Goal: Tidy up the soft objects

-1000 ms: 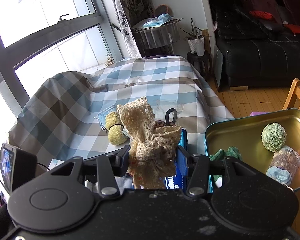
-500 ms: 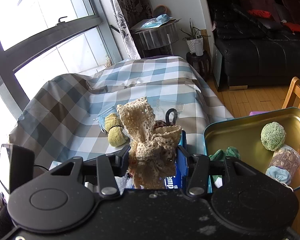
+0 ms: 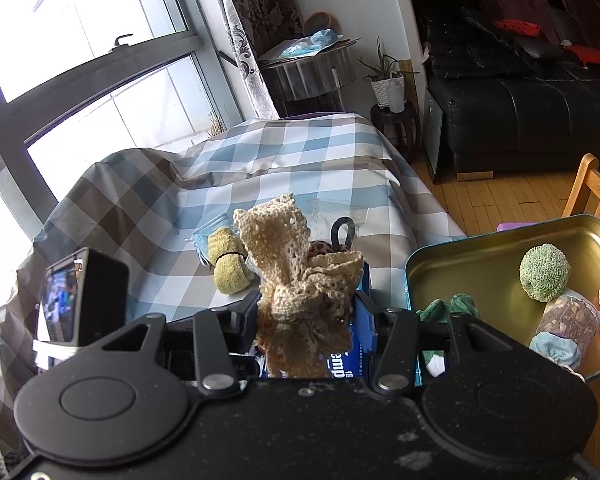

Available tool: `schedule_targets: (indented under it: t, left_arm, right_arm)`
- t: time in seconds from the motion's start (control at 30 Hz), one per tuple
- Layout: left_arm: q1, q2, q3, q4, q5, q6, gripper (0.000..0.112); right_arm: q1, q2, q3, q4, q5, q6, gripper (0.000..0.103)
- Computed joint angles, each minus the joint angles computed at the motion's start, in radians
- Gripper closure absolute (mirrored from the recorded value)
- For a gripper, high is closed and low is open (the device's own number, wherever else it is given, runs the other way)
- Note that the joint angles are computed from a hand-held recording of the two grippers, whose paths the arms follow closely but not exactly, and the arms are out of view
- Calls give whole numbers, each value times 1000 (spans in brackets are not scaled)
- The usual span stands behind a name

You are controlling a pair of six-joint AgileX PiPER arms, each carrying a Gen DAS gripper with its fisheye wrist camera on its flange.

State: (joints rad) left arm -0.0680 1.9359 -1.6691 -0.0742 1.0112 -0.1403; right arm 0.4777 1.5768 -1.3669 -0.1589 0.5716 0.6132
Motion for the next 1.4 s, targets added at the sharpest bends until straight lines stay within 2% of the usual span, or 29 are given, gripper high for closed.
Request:
schedule_targets:
  t: [0.17, 0.33, 0.9, 0.93, 1.0, 1.13, 1.4]
  left_arm:
    - [2, 27, -9, 13, 14, -32, 56]
    - [-11, 36, 1, 42, 5, -54, 51]
    - [15, 2, 87, 70, 5, 3, 49]
    - [15, 5, 84, 63, 8, 15, 51]
    - [18, 5, 79, 28, 15, 66, 71]
    - [-12, -40, 109, 87, -15, 67, 75]
    - [14, -158, 73, 75, -28, 127, 75]
  right_arm:
    - [-2, -1, 2, 5, -3, 1, 55]
    - [-4, -1, 1, 12, -2, -2, 55]
    - [0, 4, -6, 9, 6, -1, 55]
    - [-1, 3, -5, 10, 5, -2, 55]
    - [0, 4, -5, 7, 5, 0, 55]
    - [-6, 3, 0, 1, 3, 11, 55]
    - [-22, -16, 10, -41, -3, 76, 55]
